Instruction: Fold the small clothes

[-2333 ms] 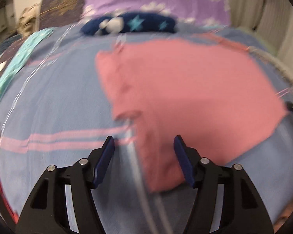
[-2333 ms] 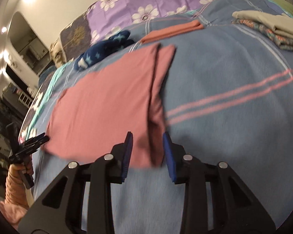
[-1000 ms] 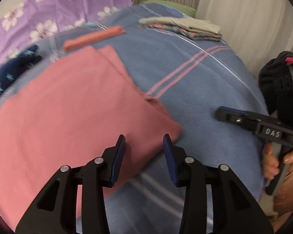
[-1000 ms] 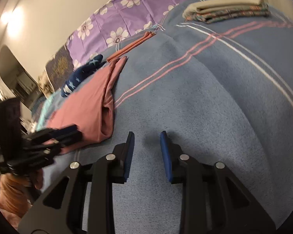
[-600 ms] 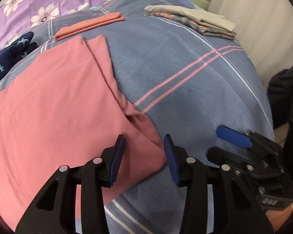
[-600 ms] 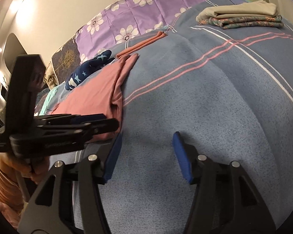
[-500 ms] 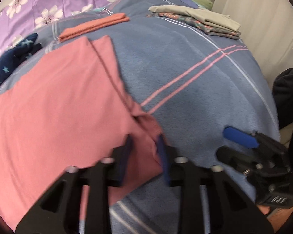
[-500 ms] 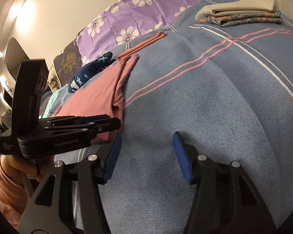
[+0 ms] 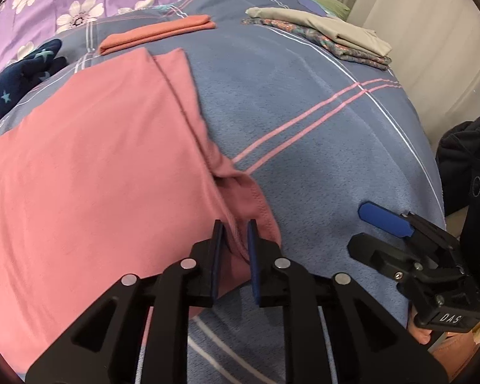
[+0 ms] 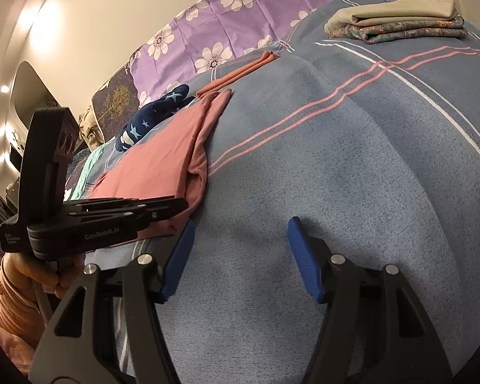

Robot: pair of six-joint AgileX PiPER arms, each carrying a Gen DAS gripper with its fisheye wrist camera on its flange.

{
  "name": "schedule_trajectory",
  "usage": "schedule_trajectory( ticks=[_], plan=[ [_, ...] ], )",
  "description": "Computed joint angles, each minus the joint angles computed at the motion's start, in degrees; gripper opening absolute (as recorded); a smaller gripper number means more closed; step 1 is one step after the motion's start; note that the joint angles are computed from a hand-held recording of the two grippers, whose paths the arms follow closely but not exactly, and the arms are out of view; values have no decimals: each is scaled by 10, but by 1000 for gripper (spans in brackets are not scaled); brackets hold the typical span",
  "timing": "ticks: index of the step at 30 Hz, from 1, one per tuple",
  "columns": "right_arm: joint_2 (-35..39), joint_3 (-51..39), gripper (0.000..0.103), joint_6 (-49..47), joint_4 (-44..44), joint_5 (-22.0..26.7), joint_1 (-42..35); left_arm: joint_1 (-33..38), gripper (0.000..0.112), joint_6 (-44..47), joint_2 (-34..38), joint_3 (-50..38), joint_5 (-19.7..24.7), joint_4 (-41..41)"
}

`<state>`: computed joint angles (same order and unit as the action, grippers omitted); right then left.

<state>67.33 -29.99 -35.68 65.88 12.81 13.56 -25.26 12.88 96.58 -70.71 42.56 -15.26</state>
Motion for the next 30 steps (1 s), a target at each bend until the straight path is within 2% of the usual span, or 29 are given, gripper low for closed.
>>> schedule_trajectory(
  ticks=[2,3,4,5,6,8,9,10,12,16,17,18,19,21,22,23,25,27,28,29,30],
  plan=[
    [-1,-7,60,46,-43,7,-2,6,6,36,-2,4,7,-30],
    [-2,-11,60,38,-36,20,-11,16,3,67,-4,6,18,-59],
    [-2,-20,60,7,-10,55,-34,23,2,86,-6,10,21,-74],
    [-2,-41,59,-15,-1,112,-68,30,2,105,-7,14,22,-87],
    [3,-67,56,-17,-14,153,-95,39,2,126,-7,19,24,-106],
    [28,-143,48,48,-107,174,-106,55,2,159,-6,27,26,-146],
    [51,-186,38,89,-158,191,-107,56,2,169,-7,33,20,-154],
    [94,-243,28,109,-187,214,-109,53,2,174,-11,41,11,-157],
    [169,-328,21,108,-184,259,-118,49,2,182,-18,54,-4,-161],
    [344,-512,21,149,-182,335,-114,57,2,213,-24,67,-6,-189],
    [389,-565,24,175,-192,349,-104,60,2,220,-24,69,-4,-195],
    [421,-606,37,198,-206,364,-98,63,2,231,-25,71,-2,-203],
    [452,-645,45,219,-221,379,-91,65,2,240,-26,72,-1,-207],
    [514,-723,42,253,-240,406,-82,66,2,256,-27,75,-1,-212],
    [536,-752,21,257,-240,413,-81,65,2,263,-26,73,-2,-210],
    [552,-775,4,267,-249,414,-78,61,2,267,-28,74,-5,-204],
    [565,-793,3,266,-224,412,-84,55,1,279,-36,78,-9,-197],
    [526,-755,3,206,-158,379,-91,51,1,296,-40,81,-11,-201],
    [514,-748,3,187,-159,368,-91,51,1,303,-37,80,-9,-205],
    [506,-737,3,189,-183,343,-83,53,1,310,-30,75,-5,-212],
    [518,-749,3,214,-229,341,-76,53,1,315,-26,74,-3,-219]
  ],
)
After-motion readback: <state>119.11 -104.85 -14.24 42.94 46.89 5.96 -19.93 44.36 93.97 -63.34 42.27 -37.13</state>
